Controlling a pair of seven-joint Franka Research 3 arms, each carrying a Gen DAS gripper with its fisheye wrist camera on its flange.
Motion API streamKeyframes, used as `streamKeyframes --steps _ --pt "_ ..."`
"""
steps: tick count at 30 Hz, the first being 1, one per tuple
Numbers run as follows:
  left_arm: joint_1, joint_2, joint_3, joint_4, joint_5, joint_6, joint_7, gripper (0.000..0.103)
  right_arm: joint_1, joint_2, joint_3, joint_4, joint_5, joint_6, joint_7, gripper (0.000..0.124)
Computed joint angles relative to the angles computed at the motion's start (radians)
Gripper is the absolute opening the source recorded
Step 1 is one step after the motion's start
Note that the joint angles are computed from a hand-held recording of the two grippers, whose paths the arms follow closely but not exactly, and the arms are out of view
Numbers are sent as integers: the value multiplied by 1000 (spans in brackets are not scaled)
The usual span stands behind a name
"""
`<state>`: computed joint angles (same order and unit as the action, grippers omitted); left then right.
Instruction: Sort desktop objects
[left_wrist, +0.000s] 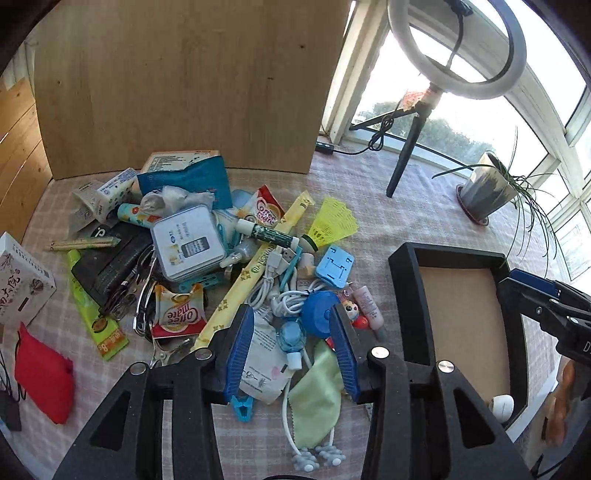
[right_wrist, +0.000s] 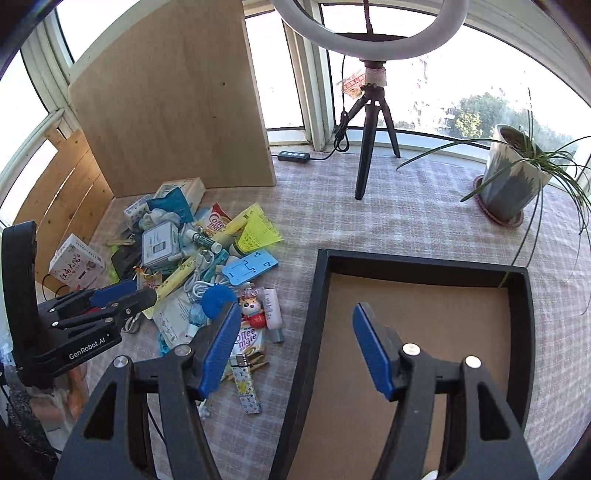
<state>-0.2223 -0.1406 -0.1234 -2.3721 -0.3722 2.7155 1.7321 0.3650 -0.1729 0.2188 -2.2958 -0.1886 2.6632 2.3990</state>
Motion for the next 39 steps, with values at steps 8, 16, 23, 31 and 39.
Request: streamKeyframes --steps 8,16,23,31,39 --pt "113 122 30 79 -2 12 -25 40 73 310 -44 312 206 14 -242 52" --pt "199 240 -24 180 -105 -30 61 38 123 630 -61 721 369 -152 -440 40" --pt "240 307 -68 243 -151 -52 133 39 139 836 -72 984 454 -273 -471 29" --pt "259 339 -92 270 -159 -69 166 39 151 912 -88 1078 471 -326 -460 29" --pt "266 348 -103 267 -144 -50 173 41 163 937 -97 1091 466 -311 -437 33"
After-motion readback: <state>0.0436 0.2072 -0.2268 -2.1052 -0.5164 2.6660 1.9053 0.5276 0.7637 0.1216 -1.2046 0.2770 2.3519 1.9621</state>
